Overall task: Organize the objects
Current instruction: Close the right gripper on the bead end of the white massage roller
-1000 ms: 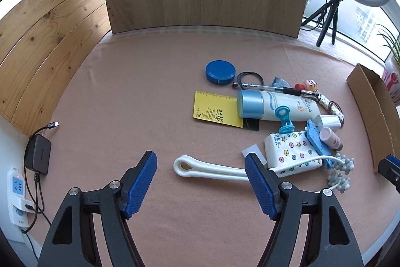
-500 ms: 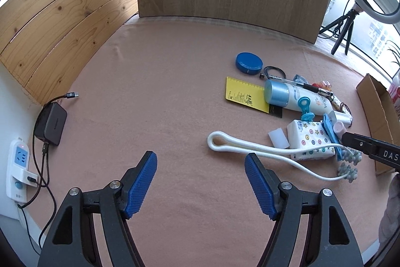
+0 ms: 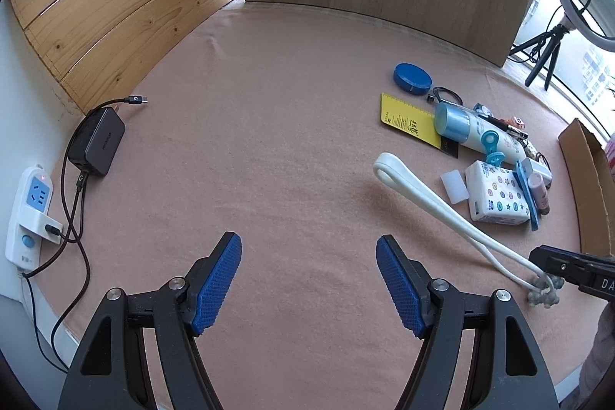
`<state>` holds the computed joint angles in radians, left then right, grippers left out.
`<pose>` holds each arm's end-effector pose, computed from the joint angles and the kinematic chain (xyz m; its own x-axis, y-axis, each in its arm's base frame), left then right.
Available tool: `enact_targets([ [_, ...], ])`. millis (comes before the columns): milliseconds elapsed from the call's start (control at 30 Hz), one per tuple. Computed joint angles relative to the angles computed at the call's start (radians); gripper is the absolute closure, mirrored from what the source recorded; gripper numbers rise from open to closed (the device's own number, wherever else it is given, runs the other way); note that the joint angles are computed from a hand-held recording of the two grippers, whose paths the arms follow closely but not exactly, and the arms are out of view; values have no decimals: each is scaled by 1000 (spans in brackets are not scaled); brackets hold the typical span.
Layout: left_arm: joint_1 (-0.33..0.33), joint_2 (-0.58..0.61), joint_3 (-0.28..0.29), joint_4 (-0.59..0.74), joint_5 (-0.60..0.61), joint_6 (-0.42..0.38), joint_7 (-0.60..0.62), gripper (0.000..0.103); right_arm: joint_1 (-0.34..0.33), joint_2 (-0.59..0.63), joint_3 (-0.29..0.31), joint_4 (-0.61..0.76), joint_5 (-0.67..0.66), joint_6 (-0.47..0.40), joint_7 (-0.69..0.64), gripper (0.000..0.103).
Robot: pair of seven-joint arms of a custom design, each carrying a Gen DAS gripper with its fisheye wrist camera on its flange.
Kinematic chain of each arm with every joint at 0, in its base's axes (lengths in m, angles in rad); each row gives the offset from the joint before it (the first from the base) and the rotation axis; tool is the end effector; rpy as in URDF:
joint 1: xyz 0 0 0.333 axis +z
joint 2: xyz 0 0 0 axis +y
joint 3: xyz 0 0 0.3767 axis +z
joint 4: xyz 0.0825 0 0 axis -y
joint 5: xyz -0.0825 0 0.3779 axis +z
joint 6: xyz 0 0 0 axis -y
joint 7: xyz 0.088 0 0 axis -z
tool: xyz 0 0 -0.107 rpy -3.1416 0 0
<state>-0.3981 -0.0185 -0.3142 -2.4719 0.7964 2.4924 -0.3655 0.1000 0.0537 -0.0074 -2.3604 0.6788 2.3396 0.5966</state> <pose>0.3532 -0.3103 0.3667 0.5406 -0.8396 0.0541 -0.7284 -0.4993 -0.4692 0.4949 0.0559 0.3664 0.5381 -0.7520 -0.3806 -0.8429 -0.4787 -0.2458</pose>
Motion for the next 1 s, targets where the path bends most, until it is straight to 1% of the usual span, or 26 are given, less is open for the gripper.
enact_targets([
  [100,-4,10,-2,9,-1,5,-3,27,4,-21,3,-35,7,8,-22,79],
  [267,-11,25,-1,20,-4,27,-2,27,18,-46,8,-66,3,-52,-57,79],
  [367,-19,36,-3,34,0,35,-8,27,26,-73,7,-86,11,-50,-84,78],
  [533,-35,71,0,64,24,78,-26,27,10,-66,-16,-60,39,-25,-84,78],
  [633,-45,104,5,90,26,109,-19,27,0,-30,-19,-33,-7,27,-52,78],
  [800,-66,158,21,121,24,171,-16,27,-22,33,-18,17,-57,-38,-49,78],
  [900,-78,180,36,130,25,202,-27,27,-35,43,-16,28,-58,-101,-66,78],
  [933,-81,185,42,131,29,209,-36,27,-34,39,-14,21,-66,-99,-77,78],
  [967,-85,190,48,133,34,213,-46,32,-30,32,-11,9,-80,-83,-85,78],
  [1000,-87,194,52,134,35,218,-53,39,-25,28,-8,0,-102,-67,-86,78],
])
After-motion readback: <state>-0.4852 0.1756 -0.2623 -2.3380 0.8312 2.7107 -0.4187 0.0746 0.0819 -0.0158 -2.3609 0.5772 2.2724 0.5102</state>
